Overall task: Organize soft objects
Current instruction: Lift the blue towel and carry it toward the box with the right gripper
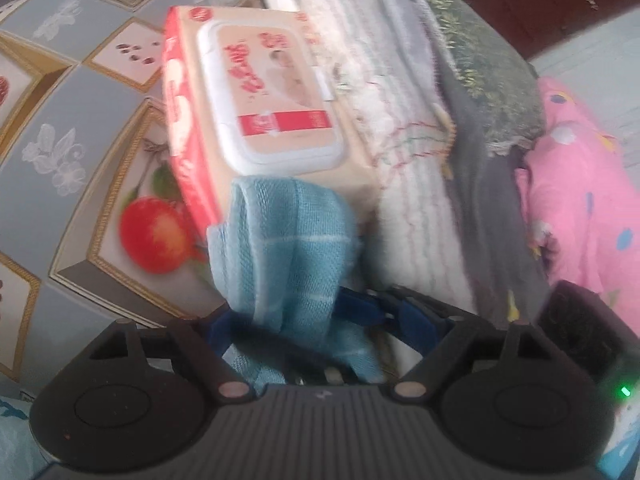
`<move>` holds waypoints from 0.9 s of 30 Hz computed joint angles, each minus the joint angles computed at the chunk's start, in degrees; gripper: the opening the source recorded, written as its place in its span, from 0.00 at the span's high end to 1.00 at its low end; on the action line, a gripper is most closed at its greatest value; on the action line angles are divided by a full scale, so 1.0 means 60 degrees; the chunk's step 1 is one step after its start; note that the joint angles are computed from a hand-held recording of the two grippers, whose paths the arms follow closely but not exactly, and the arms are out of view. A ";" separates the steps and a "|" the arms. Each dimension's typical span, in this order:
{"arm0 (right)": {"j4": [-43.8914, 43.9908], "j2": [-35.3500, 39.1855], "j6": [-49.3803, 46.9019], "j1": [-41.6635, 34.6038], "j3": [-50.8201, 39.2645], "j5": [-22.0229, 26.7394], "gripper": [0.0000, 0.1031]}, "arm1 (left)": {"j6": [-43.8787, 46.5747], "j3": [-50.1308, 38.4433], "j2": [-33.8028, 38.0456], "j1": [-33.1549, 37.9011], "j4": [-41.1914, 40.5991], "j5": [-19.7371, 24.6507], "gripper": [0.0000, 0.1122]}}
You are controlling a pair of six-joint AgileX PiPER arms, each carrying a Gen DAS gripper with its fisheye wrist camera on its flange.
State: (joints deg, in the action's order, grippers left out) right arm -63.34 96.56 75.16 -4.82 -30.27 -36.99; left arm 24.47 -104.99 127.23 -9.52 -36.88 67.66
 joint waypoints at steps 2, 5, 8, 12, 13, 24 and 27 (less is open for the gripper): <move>-0.0151 0.0050 0.0083 -0.0345 0.0090 -0.0438 0.57 | 0.0105 0.0116 -0.0126 -0.0060 -0.0071 -0.0064 0.25; -0.0087 -0.0100 -0.0013 -0.0462 0.0223 -0.0620 0.63 | 0.0237 0.0312 -0.0318 -0.0076 -0.0183 -0.0108 0.25; 0.0090 -0.0577 -0.0249 -0.0435 0.0459 -0.0557 0.68 | 0.0390 0.0517 -0.0591 -0.0079 -0.0333 -0.0156 0.25; 0.0000 -0.1576 -0.0175 -0.0493 0.0813 -0.0514 0.73 | 0.0750 0.0971 -0.1250 -0.0009 -0.0614 -0.0224 0.25; -0.0049 -0.1859 -0.0126 -0.0494 0.0880 -0.0488 0.74 | 0.0806 0.1101 -0.1464 -0.0005 -0.0684 -0.0260 0.25; -0.3033 -0.6089 0.3634 0.0728 0.0653 0.1603 0.74 | 0.1826 0.3094 -0.4529 0.0569 -0.1449 -0.0242 0.25; -0.4711 -0.7153 0.5786 0.1677 0.0336 0.2348 0.74 | 0.2076 0.3764 -0.5667 0.0938 -0.1481 -0.0159 0.24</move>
